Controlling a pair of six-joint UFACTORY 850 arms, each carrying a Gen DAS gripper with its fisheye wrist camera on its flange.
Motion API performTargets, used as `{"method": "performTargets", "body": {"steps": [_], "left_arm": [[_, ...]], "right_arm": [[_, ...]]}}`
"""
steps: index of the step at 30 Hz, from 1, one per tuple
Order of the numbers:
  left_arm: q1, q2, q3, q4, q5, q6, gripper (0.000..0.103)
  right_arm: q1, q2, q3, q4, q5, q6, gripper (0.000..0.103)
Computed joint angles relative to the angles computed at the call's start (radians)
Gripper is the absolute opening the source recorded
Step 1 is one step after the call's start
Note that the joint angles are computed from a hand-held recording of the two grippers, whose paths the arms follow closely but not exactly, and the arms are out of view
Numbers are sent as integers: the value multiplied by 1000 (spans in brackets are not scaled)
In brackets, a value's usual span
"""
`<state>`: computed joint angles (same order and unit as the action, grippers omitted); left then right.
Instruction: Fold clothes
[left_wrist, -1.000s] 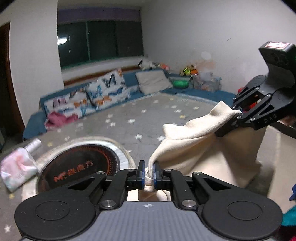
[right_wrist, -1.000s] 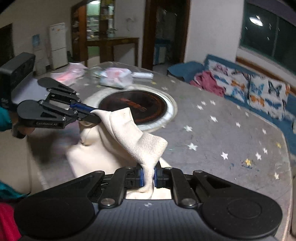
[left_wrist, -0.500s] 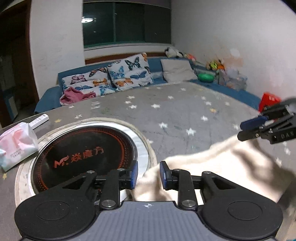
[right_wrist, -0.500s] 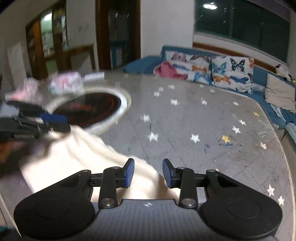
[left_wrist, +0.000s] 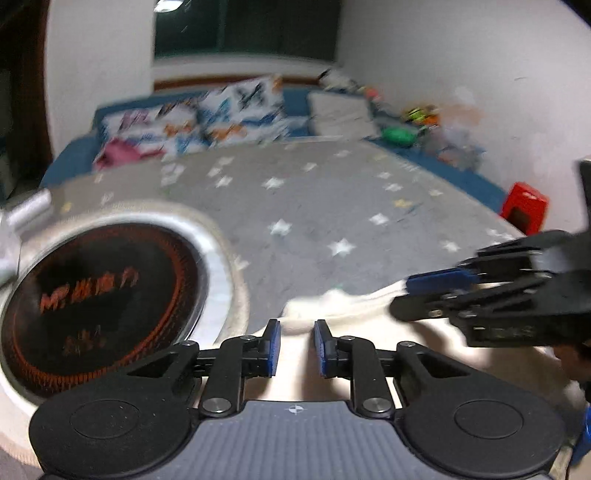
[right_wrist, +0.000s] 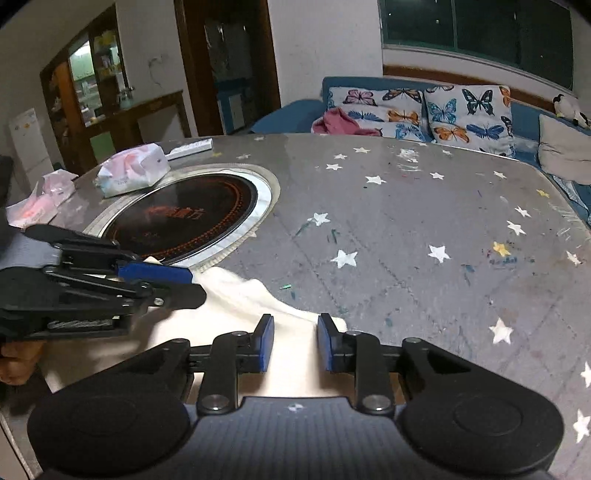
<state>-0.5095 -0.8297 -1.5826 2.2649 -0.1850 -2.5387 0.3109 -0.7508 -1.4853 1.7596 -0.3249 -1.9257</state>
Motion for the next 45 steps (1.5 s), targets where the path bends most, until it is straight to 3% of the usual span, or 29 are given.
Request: {"method": "performTargets", "body": {"steps": [7,10,14,18,23,25,28,30,38,45], "left_arm": [[-16,9,16,-101,-36,118,24],[-19,10,9,-143,-38,154,24],[-31,34,30,-69,-73,99,24],[-38,32,22,72,-57,-22,24],[-40,-14,-33,-105,-20,159,24],[-42,-2,-11,-76,-35,122,24],[-45,25,34,0,-65,34,31],[-49,47,74,34,-90,-10,32],[-69,142,241,69,-211,-101,37],[-87,192,352,113,-283,-187,37]], "right_arm": [[-5,38,59,173,-11,-168,24],[-10,41,74,166,-1,-151,24],[-24,88,134,302,-26,-258,24],[-39,104,162,378,-15,-313,24],[-62,89,153,335,-16,-234,18],[-61,102,164,375,-11,-275,19],[-58,136,203,448,-14,-378,28],[-54,156,228,500,-14,-445,40],[-19,202,308,619,-59,-620,55],[23,199,334,573,-90,-643,69]]}}
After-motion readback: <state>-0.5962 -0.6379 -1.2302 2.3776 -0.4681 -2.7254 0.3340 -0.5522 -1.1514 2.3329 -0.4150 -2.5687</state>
